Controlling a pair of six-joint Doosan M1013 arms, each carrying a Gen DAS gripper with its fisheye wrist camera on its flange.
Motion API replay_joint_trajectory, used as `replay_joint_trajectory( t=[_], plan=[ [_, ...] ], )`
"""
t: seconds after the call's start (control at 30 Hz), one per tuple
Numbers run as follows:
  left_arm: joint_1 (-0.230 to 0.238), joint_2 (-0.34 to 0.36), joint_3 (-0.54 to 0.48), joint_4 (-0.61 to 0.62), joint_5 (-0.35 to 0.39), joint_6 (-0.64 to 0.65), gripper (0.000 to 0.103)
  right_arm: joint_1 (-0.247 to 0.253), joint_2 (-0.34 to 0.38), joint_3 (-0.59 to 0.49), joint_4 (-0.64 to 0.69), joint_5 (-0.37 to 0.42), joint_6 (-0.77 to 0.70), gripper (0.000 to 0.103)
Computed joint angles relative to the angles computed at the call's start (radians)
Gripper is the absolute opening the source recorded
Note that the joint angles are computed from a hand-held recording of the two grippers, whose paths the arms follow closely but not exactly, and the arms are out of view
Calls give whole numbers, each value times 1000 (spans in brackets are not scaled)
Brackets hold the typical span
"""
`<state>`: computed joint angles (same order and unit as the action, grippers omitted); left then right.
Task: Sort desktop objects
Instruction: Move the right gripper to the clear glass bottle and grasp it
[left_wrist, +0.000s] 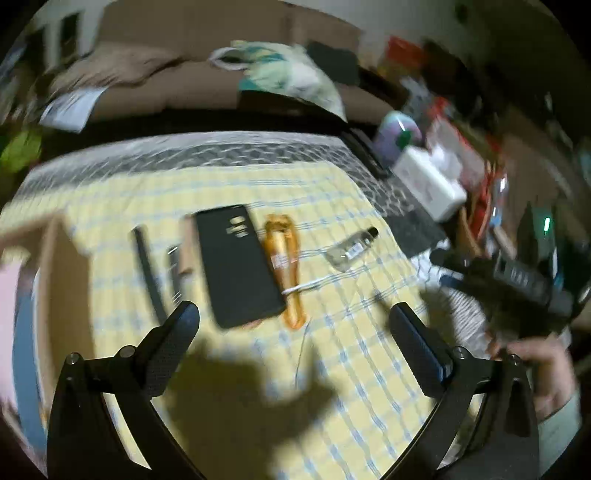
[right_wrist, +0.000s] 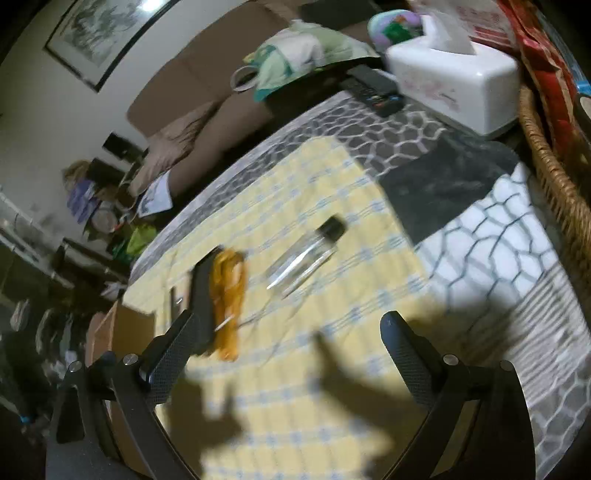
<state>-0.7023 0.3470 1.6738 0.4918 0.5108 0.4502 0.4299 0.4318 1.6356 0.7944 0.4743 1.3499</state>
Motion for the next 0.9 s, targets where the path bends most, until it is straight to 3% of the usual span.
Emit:
replay_joint_trajectory(
  t=[0.1, 0.3, 0.4, 0.53, 0.63, 0.7, 0.73, 0.9],
  plan=[
    [-7, 78, -92, -30, 44, 136, 103, -15, 25, -30, -37, 18, 12, 100],
    [-24, 234, -271, -7, 153, 281, 103, -49, 86, -103, 72, 62, -84, 99],
    [-24, 285, -334, 4, 206, 341, 103, -58, 120, -148, 83, 106, -94, 89],
    [-15, 333, -394, -54, 233, 457, 99, -69, 166, -191, 138, 183, -133, 66],
    [-9, 352, -412, -102, 243, 513, 92, -66, 190, -216, 115, 215, -110, 63],
    [-4, 366, -426, -137, 255, 540, 79, -61, 200, -228, 82, 217, -87, 63],
    [1, 365, -421, -168, 237, 552, 78, -61, 202, -229, 83, 217, -87, 63],
    [2, 355, -400, -195, 184, 540, 50, -54, 212, -243, 54, 221, -79, 46]
  ],
)
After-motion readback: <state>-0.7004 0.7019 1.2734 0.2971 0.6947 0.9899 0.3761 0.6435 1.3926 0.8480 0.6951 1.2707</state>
